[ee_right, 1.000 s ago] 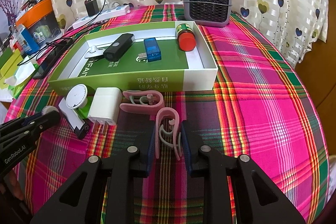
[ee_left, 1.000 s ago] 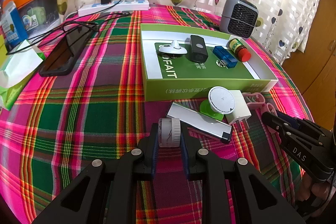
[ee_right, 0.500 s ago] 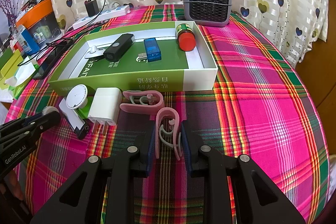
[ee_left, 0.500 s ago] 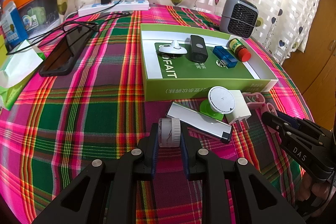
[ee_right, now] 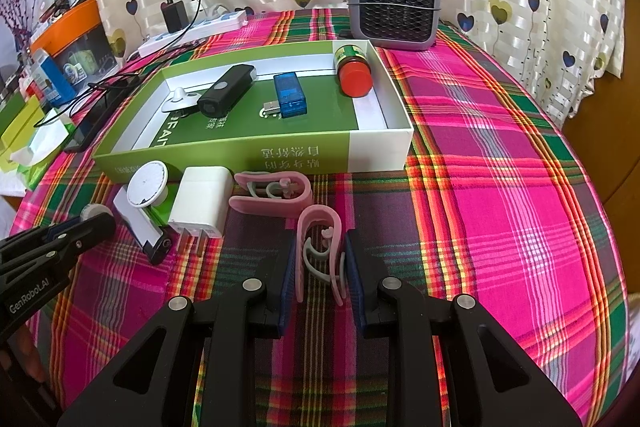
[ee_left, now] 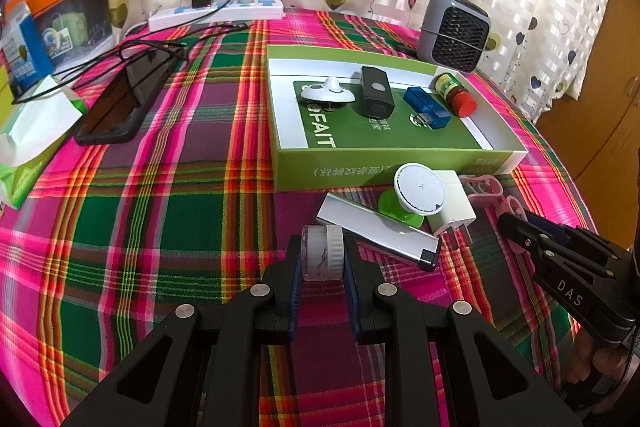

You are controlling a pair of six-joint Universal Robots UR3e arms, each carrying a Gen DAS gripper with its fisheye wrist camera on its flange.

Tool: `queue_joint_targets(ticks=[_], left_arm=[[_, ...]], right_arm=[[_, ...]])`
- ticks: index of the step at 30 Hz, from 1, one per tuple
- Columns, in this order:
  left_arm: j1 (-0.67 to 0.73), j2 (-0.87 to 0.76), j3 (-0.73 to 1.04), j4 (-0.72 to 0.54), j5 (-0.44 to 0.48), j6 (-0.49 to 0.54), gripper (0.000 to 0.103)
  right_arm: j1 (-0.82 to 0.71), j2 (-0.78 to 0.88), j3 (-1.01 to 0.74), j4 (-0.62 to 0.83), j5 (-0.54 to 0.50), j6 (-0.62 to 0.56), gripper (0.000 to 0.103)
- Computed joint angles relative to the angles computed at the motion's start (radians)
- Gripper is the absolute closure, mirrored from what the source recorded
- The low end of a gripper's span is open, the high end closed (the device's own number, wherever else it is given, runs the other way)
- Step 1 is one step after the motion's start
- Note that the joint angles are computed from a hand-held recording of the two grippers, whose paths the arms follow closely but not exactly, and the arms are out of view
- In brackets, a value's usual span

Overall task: Organize rigid objects
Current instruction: 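Lift and carry the white roll and pink clip over the green box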

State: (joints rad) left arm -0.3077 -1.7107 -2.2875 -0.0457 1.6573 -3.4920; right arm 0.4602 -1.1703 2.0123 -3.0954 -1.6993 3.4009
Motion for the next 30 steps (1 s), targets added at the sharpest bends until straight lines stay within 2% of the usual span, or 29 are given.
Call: queue_joint_targets(ticks=[14, 30], left_arm=[[-0.018, 0.023, -0.005, 0.007, 0.014, 0.002, 0.085], [-0.02, 0.117, 0.017, -0.042, 0.009, 0.033, 0.085]], right_arm=[[-0.005, -0.012, 0.016, -0.016, 0.019, 0.0, 0.079], [-0.017, -0.075, 0.037, -0.028, 0.033, -0.021, 0.079]])
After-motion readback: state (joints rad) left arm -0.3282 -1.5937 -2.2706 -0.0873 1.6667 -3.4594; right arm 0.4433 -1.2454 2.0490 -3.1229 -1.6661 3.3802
